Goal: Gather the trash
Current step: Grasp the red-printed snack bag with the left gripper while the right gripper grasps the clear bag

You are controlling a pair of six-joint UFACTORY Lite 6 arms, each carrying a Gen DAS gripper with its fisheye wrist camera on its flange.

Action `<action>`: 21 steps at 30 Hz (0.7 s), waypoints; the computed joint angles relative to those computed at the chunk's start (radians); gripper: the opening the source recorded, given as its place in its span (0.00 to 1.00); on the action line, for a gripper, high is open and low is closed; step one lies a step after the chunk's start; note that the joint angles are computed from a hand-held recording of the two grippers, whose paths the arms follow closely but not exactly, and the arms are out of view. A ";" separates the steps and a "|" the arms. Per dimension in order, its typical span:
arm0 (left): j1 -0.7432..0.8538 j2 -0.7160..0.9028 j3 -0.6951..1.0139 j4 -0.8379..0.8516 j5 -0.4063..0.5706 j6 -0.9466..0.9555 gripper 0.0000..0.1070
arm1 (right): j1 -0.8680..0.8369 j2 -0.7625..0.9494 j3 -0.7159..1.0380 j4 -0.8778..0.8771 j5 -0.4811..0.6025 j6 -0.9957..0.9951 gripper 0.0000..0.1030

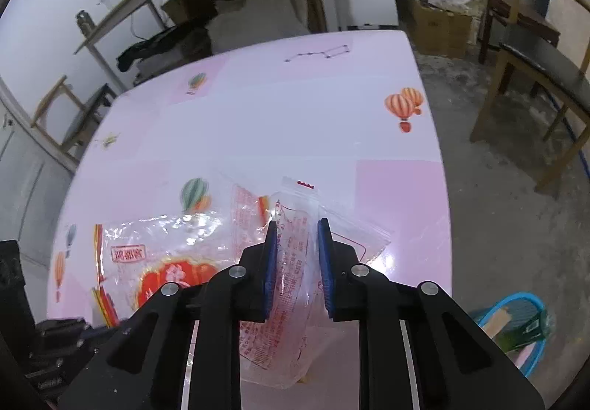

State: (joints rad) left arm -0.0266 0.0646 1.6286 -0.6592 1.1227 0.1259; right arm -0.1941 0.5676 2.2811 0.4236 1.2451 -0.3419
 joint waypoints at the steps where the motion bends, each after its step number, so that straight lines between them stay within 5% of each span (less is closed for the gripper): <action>1: 0.024 -0.033 -0.030 0.009 0.007 0.020 0.02 | -0.001 -0.015 -0.010 0.011 0.004 -0.007 0.19; 6: 0.128 -0.151 -0.156 0.032 0.031 0.084 0.02 | 0.014 -0.099 -0.103 0.034 -0.008 -0.048 0.24; 14: 0.233 -0.240 -0.278 -0.009 0.048 0.141 0.02 | 0.007 -0.195 -0.195 0.044 -0.033 -0.071 0.76; 21: 0.269 -0.252 -0.303 -0.042 0.059 0.173 0.02 | 0.022 -0.226 -0.273 -0.035 -0.023 -0.005 0.85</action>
State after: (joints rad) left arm 0.2423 -0.1874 1.3253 -0.7010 1.1821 0.2993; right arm -0.1717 0.3418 2.0084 0.3884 1.2220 -0.3472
